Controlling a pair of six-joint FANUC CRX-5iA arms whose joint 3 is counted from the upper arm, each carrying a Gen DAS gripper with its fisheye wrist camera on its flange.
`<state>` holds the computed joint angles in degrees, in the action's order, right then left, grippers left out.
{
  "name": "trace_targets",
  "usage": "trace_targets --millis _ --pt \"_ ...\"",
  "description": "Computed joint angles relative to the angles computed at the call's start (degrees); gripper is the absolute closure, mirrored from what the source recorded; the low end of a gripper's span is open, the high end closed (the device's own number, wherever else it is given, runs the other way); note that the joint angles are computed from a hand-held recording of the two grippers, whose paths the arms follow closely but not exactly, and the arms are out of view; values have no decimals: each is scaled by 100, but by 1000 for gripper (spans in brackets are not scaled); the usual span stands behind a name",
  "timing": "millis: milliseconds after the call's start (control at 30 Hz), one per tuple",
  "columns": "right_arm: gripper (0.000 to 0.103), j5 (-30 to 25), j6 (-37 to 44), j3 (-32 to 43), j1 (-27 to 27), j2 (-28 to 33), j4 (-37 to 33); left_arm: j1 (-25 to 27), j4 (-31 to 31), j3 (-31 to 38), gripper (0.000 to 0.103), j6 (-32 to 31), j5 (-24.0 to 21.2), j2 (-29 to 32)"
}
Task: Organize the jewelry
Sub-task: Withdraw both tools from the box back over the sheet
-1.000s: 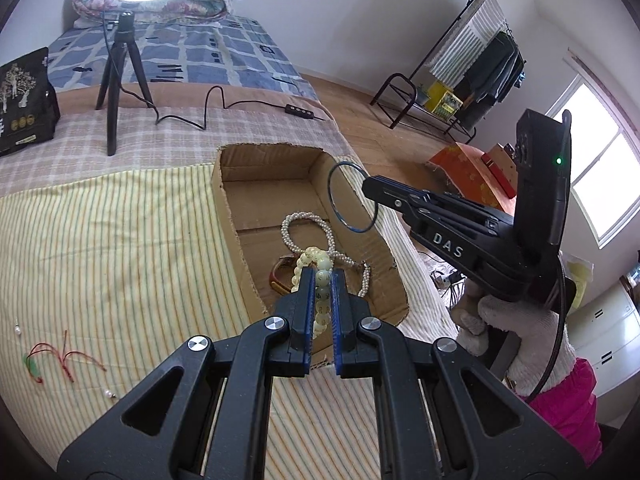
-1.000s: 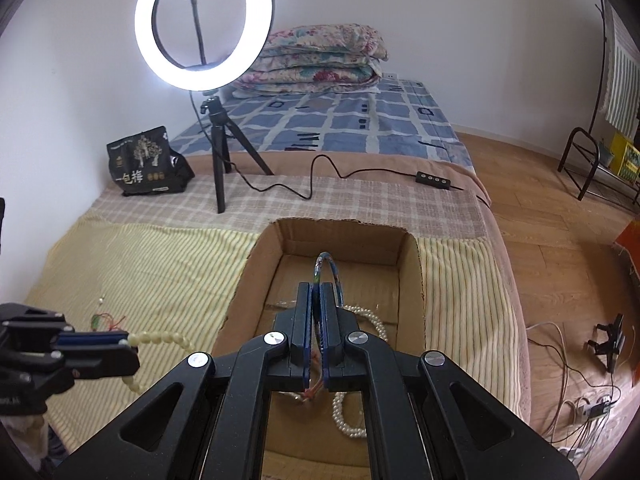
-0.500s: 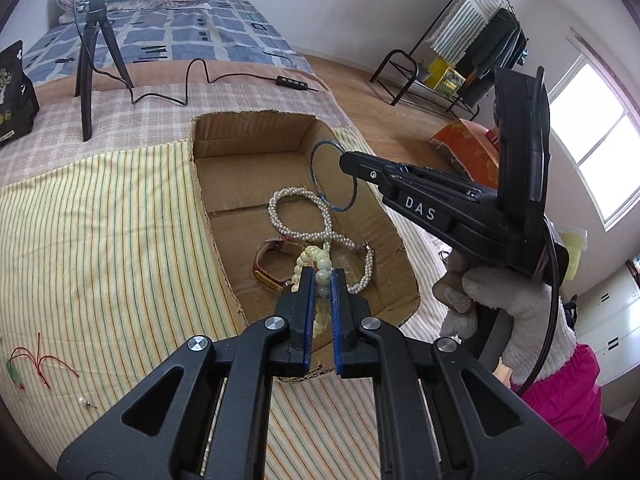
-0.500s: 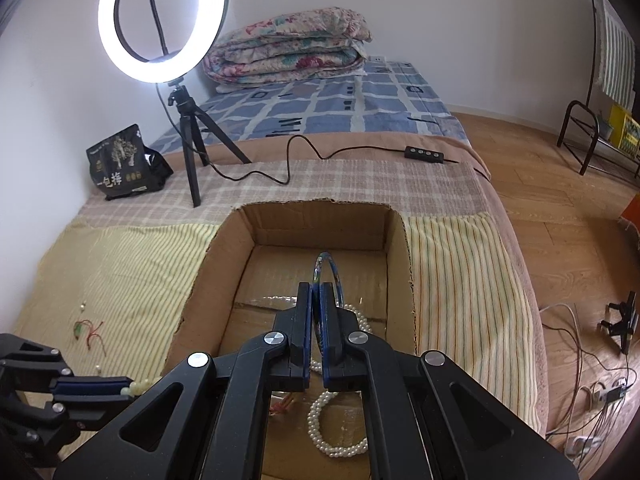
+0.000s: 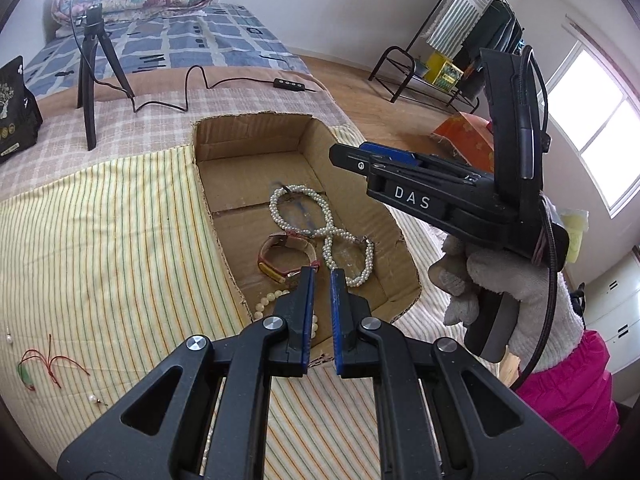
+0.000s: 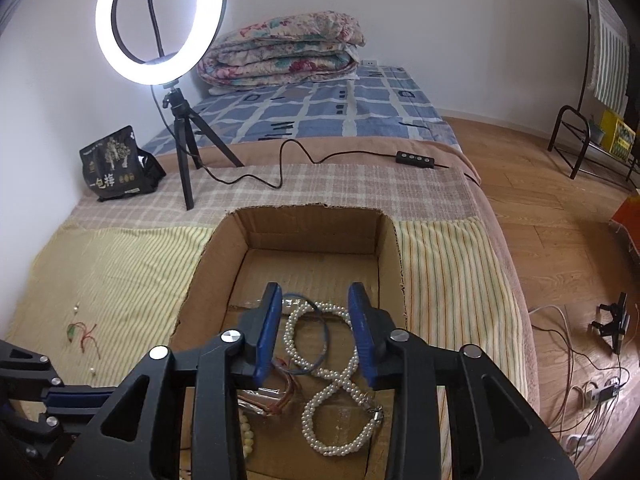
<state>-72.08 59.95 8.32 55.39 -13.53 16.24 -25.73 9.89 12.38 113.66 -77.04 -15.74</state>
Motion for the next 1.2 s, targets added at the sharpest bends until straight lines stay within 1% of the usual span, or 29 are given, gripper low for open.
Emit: trace_targets --millis 100,200,367,433,533,600,667,733,867,1000,1067,1200 --pt "70 -61 -44 30 81 1 112 -4 -58 44 95 2 -53 -26" --pt "70 -120 -90 73 174 -4 209 21 -80 51 89 2 -79 -82" --pt "70 -299 -201 193 402 22 471 41 -176 106 87 5 -179 -204" --pt "68 -369 -262 235 503 33 586 84 -184 111 86 -16 -214 -271" --pt "67 -478 -367 302 672 41 739 146 -217 132 76 -49 -256 -388" --pt "67 -519 -443 325 782 19 812 201 -246 154 76 -84 -296 -481" --pt "62 -553 -552 330 907 -16 895 280 -247 166 75 -131 -355 -575" --pt "54 -605 -693 318 1063 -50 1028 351 -258 175 75 -168 -420 -668" --pt "48 -755 -869 315 1375 -81 1260 473 -335 185 75 -275 -571 -847" --pt "40 -911 -1114 297 1700 -104 1546 711 -359 181 74 -438 -726 -1036" --pt "36 -979 -1237 271 1863 -124 1690 912 -316 131 64 -552 -778 -1166" --pt "28 -1243 -1454 285 2197 -61 2037 1376 -144 4 63 -868 -913 -1399"
